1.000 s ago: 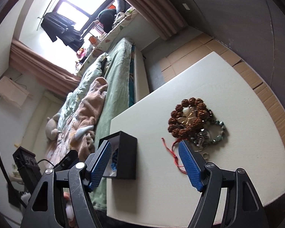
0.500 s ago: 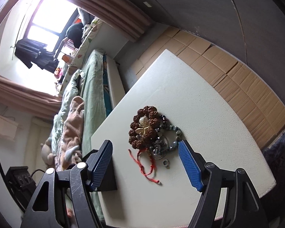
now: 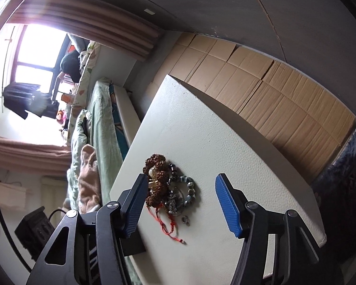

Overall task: Organize jewelry
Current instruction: 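Grasp the brown seed-bead bracelet with the left tool while the right grasps the grey-green bead bracelet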

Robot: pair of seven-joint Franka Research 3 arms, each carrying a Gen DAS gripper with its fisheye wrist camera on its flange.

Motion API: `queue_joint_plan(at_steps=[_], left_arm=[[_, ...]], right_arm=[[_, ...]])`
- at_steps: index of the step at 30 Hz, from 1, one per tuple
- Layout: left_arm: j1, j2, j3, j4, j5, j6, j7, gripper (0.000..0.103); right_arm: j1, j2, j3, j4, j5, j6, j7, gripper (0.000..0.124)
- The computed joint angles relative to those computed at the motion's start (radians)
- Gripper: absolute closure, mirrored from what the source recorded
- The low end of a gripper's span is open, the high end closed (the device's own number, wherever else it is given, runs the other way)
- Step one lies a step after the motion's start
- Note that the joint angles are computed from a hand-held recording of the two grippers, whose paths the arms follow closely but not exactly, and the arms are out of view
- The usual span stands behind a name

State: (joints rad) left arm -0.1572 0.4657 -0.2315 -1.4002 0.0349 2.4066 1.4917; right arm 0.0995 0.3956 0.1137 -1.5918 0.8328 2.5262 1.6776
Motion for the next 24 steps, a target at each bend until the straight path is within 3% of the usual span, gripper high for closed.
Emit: queue_joint_plan(at_steps=[7, 9, 12, 13, 15, 24], left_arm=[[-0.041, 0.126, 0.021, 0.167, 0.056, -0.118, -0.019, 0.047], [-0.047, 0.143, 0.027, 0.185, 0.068, -0.135, -0.029, 0.051], [-0.042, 0.169, 0.021, 0.216, 0.059, -0.172, -0.024, 0.068], [-0.034, 0.166, 0.015, 0.209, 0.046, -0.164, -0.020, 0.077], [-0.021, 0.147, 0.011, 0.183, 0.028, -0.150, -0.021, 0.078], [0.072, -0.038, -0.023, -0.059, -0.115, 0.054, -0.007, 0.083]], right_arm=[[-0.006, -0.003, -0.003, 0.000, 0.004, -0.001, 0.003, 0.064], [-0.008, -0.001, -0.002, 0.002, 0.008, -0.004, 0.001, 0.064], [-0.009, 0.003, -0.003, 0.008, 0.005, -0.014, -0.001, 0.064], [-0.009, 0.005, -0.003, 0.010, 0.004, -0.017, -0.001, 0.064], [-0.008, 0.008, -0.003, 0.014, -0.001, -0.023, 0.000, 0.064], [0.009, 0.036, 0.002, 0.057, -0.045, -0.053, -0.003, 0.064]])
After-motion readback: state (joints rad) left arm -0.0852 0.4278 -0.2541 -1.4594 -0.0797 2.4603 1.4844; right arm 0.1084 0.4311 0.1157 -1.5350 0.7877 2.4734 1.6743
